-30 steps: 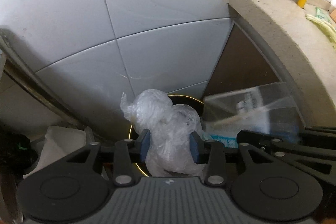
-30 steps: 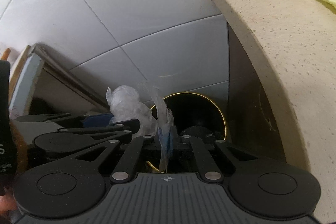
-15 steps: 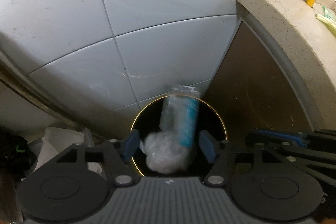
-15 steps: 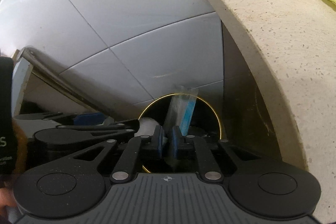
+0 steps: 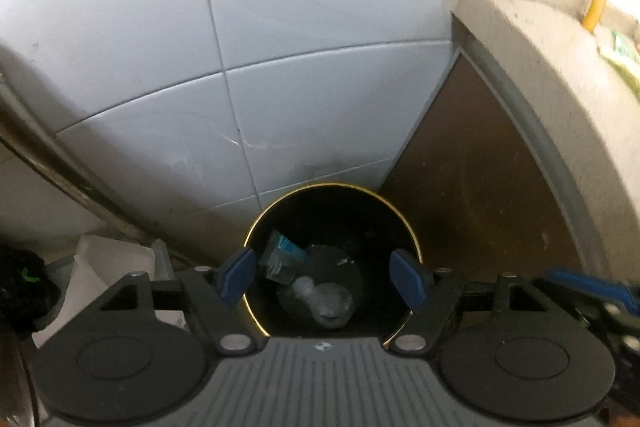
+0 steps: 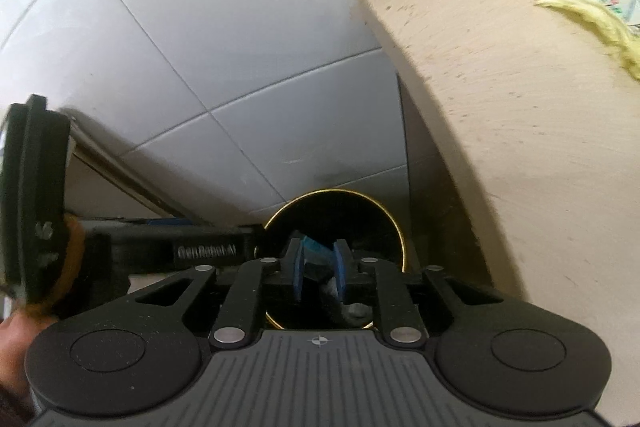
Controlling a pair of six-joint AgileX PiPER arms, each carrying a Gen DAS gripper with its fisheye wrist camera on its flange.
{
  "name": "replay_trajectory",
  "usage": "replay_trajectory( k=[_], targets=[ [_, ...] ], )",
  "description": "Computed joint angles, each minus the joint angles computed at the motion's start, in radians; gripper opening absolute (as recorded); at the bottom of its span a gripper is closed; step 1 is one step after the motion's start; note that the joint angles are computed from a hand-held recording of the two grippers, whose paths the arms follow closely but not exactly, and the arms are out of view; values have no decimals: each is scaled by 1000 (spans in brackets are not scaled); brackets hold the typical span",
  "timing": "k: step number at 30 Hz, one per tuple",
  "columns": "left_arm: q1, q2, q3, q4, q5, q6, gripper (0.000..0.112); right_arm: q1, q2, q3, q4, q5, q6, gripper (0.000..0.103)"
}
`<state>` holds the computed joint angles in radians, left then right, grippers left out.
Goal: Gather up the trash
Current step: 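Open both tools to drop the bag and package into the bin, then raise both tools back toward the counter pile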
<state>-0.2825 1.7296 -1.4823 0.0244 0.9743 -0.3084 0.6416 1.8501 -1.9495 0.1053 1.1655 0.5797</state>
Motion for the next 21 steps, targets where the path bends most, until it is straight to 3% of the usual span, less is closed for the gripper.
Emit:
replay_trajectory(
  k=[12, 21],
  targets=[
    [-86, -90, -1, 24, -14, 45, 69, 31, -217, 136, -146, -4, 133, 31],
    [-206, -90, -131, 25, 12, 51, 71, 28, -347, 175, -297, 45, 200, 39]
  ],
)
